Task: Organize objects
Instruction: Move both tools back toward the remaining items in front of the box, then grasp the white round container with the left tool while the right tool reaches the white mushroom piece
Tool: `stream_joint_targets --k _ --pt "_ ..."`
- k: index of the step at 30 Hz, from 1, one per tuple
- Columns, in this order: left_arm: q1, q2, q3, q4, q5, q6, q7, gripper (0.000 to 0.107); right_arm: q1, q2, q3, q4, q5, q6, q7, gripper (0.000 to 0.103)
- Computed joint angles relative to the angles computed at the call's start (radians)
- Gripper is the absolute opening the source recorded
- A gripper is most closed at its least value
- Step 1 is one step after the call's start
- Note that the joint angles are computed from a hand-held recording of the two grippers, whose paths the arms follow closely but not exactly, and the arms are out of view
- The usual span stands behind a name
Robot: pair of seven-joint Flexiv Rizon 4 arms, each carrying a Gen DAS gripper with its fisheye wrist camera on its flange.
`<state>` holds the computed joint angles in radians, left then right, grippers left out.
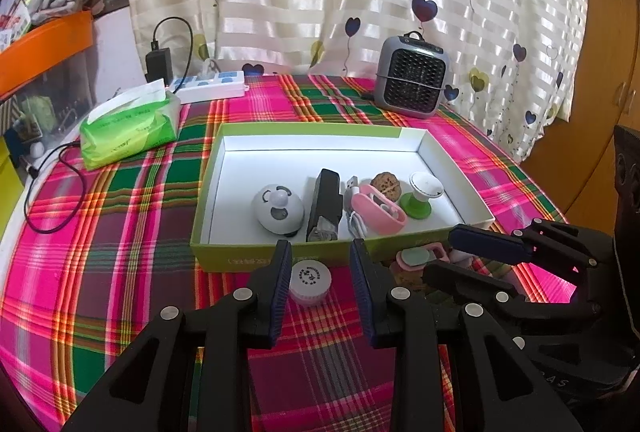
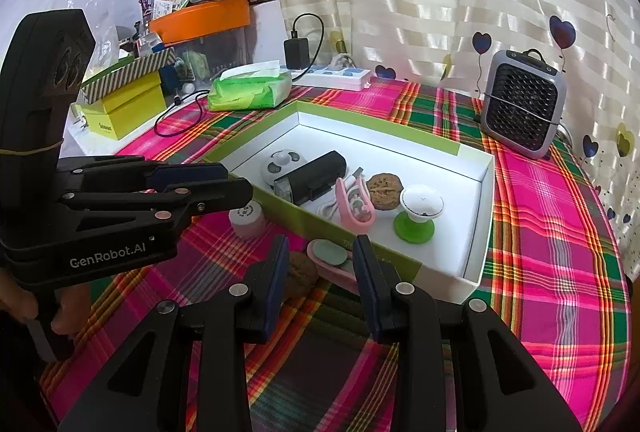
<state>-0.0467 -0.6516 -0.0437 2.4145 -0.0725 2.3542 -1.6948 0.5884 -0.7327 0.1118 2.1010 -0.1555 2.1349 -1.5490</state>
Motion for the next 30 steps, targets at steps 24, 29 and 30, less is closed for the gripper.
stream_joint_targets --k 24,29,30 --pt "-0.020 0.003 0.010 -0.012 -0.029 -0.098 0.064 0.038 -0.004 0.006 -0.006 0.001 0.016 -0.019 0.015 0.035" --pt "-0.031 -0.008 0.018 -0.025 -0.051 -0.112 0.070 0.038 -0.015 0.007 0.005 0.009 -0.007 -0.018 0.011 0.035" --pt "-0.034 -0.011 0.019 -0.027 -0.055 -0.116 0.071 0.038 -0.019 0.007 0.008 0.009 -0.013 -0.020 0.011 0.035"
